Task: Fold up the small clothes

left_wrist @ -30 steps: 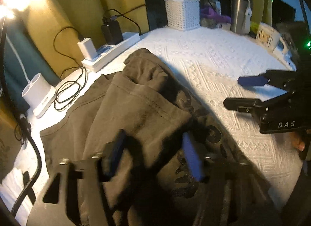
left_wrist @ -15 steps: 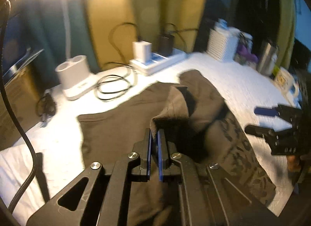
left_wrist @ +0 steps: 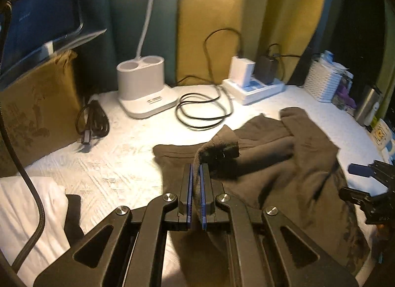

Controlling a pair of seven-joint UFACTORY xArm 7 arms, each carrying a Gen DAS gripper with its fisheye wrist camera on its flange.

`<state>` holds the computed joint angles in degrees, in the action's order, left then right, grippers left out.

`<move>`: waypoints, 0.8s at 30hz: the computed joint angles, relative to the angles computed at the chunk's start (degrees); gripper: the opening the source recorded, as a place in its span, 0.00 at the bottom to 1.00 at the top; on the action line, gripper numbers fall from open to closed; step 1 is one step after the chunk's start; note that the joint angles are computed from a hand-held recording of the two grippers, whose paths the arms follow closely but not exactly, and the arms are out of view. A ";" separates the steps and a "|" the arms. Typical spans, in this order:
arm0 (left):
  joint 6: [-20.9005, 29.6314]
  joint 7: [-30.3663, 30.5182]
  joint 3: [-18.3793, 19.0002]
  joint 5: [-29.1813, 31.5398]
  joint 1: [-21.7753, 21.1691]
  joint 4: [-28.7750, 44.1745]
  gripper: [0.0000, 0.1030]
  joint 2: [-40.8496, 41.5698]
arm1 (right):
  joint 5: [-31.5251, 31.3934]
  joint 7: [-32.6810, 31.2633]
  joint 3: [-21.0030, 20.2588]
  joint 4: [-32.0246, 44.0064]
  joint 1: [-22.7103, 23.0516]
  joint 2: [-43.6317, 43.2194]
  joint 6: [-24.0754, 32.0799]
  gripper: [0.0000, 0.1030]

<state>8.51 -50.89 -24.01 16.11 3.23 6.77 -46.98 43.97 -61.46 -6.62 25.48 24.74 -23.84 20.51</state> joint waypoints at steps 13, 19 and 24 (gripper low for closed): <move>5.92 -1.82 0.90 0.36 3.60 0.57 0.07 -0.72 | -1.62 2.87 0.78 0.30 -0.14 0.66 -1.57 0.72; 4.57 0.90 2.88 0.84 -0.89 2.89 0.40 2.38 | -0.52 1.55 -1.22 0.87 -0.12 0.52 -1.71 0.72; 4.11 1.02 -0.09 3.84 3.62 7.77 0.40 11.32 | 1.24 -0.54 -2.38 2.03 -0.65 2.15 -1.79 0.72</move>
<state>12.61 -49.87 -24.09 19.96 6.86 14.54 -35.65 45.21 -62.00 -9.00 27.51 24.09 -21.69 18.72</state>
